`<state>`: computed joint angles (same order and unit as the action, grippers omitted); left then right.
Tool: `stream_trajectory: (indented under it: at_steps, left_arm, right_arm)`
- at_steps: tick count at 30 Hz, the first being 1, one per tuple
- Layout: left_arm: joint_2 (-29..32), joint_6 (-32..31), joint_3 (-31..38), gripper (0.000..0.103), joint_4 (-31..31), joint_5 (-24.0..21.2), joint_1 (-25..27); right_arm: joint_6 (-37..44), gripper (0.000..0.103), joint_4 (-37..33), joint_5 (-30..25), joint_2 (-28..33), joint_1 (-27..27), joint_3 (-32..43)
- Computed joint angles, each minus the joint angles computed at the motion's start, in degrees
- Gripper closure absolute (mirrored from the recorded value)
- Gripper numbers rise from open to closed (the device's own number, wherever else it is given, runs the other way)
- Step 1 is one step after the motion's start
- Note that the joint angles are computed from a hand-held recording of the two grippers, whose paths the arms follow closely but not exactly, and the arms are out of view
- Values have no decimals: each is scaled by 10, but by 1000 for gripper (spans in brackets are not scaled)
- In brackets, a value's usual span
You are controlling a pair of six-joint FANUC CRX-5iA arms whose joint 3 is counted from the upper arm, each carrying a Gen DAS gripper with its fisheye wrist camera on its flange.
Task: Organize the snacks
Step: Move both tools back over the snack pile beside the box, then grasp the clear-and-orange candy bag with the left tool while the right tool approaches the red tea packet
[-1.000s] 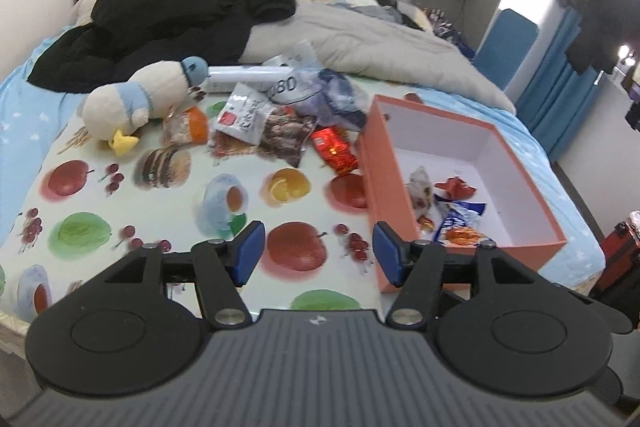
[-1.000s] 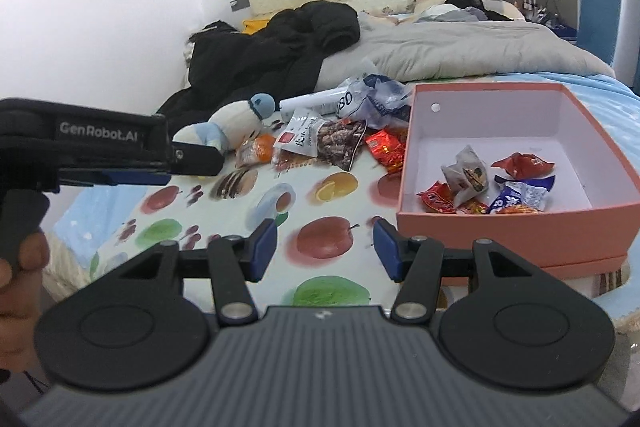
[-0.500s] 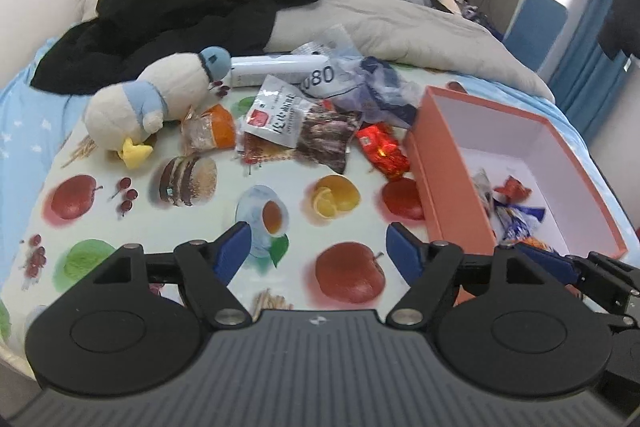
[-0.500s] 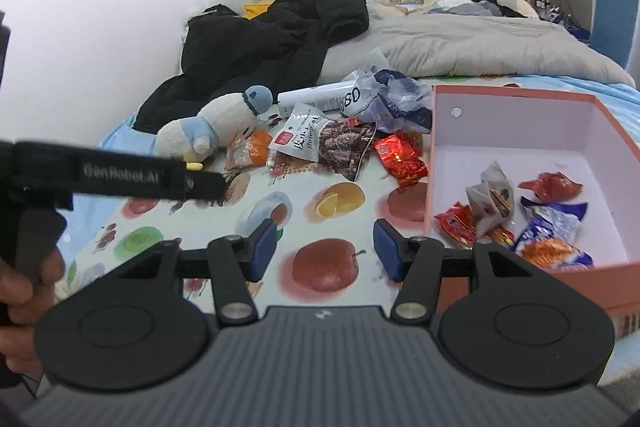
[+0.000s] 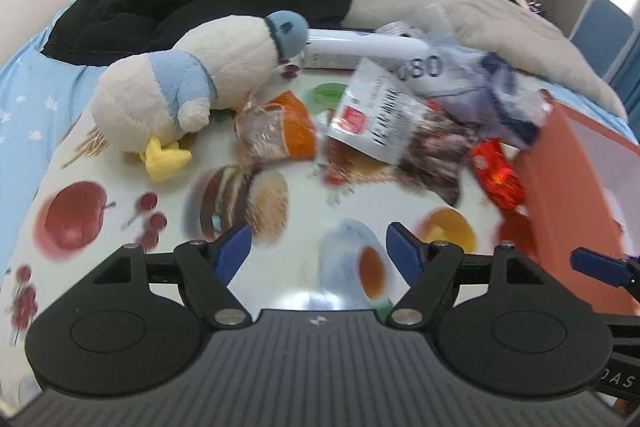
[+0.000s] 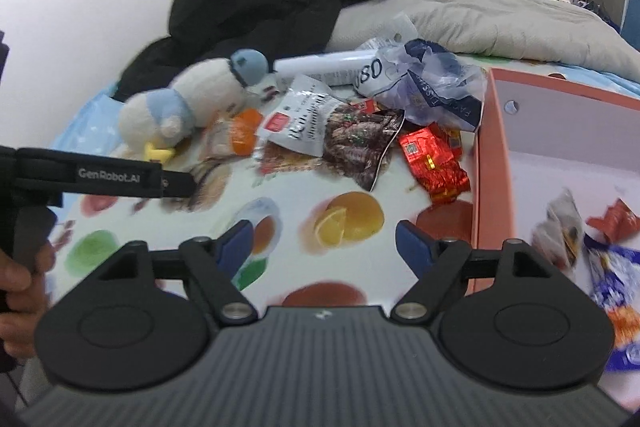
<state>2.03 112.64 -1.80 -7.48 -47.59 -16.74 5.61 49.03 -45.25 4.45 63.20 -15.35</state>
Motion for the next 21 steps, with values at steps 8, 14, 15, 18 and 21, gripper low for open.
stream_trajectory:
  at_steps: [8, 14, 15, 18, 21]
  left_arm:
    - [98, 29, 69, 15, -35, 29, 22]
    - [153, 78, 119, 13, -69, 31, 19]
    - [162, 90, 130, 13, -81, 28, 16]
    - [180, 106, 147, 13, -86, 24, 17]
    - [193, 133, 163, 13, -115, 23, 11]
  right_arm:
    - [56, 27, 13, -51, 118, -45, 91]
    - [101, 33, 18, -116, 191, -71, 158]
    - [106, 33, 20, -122, 199, -75, 165]
    - [117, 33, 22, -136, 223, -85, 188]
    - [129, 34, 35, -156, 243, -91, 204]
